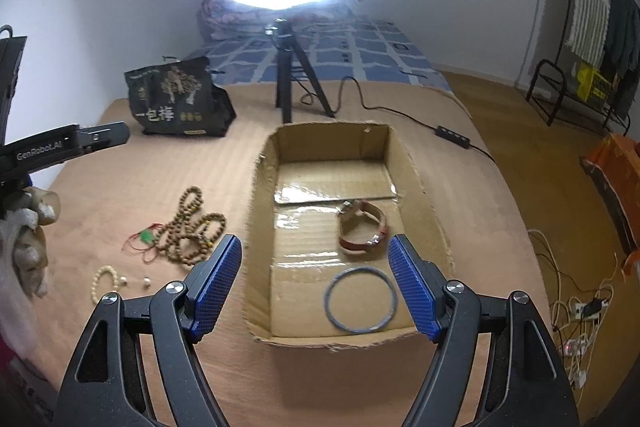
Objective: Organize jewelry
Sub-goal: 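Carry the watch and bangle into the cardboard box and open both tools, then grasp the pale green bead bracelet with the left tool while the right tool grasps the wooden bead strand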
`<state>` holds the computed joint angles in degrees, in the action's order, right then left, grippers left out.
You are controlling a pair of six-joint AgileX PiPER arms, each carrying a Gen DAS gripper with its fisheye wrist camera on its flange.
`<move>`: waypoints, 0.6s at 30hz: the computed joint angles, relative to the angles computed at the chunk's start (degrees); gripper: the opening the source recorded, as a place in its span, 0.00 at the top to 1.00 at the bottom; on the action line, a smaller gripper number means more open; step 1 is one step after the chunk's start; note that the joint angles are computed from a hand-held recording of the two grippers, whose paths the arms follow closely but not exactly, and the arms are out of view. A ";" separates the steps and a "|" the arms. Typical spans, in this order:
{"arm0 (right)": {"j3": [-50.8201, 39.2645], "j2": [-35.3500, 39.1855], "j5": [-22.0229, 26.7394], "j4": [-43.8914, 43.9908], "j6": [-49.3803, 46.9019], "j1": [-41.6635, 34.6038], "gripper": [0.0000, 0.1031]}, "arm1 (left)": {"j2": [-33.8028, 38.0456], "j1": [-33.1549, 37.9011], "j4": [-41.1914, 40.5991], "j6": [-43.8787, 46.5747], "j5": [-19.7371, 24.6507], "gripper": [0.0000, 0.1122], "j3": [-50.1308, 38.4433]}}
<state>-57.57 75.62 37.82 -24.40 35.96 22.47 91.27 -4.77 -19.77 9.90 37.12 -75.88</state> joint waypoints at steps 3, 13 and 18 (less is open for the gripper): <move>-1.00 1.48 -0.56 0.15 -0.20 1.99 0.26 | -1.46 3.56 -1.97 3.92 1.18 0.30 1.33; -6.14 10.28 -2.50 4.52 -3.93 8.13 0.26 | -4.83 14.03 -6.17 19.08 3.06 0.30 9.20; -10.23 15.46 -3.08 9.24 -6.75 8.72 0.26 | -5.27 19.47 -10.44 25.10 5.97 0.30 12.48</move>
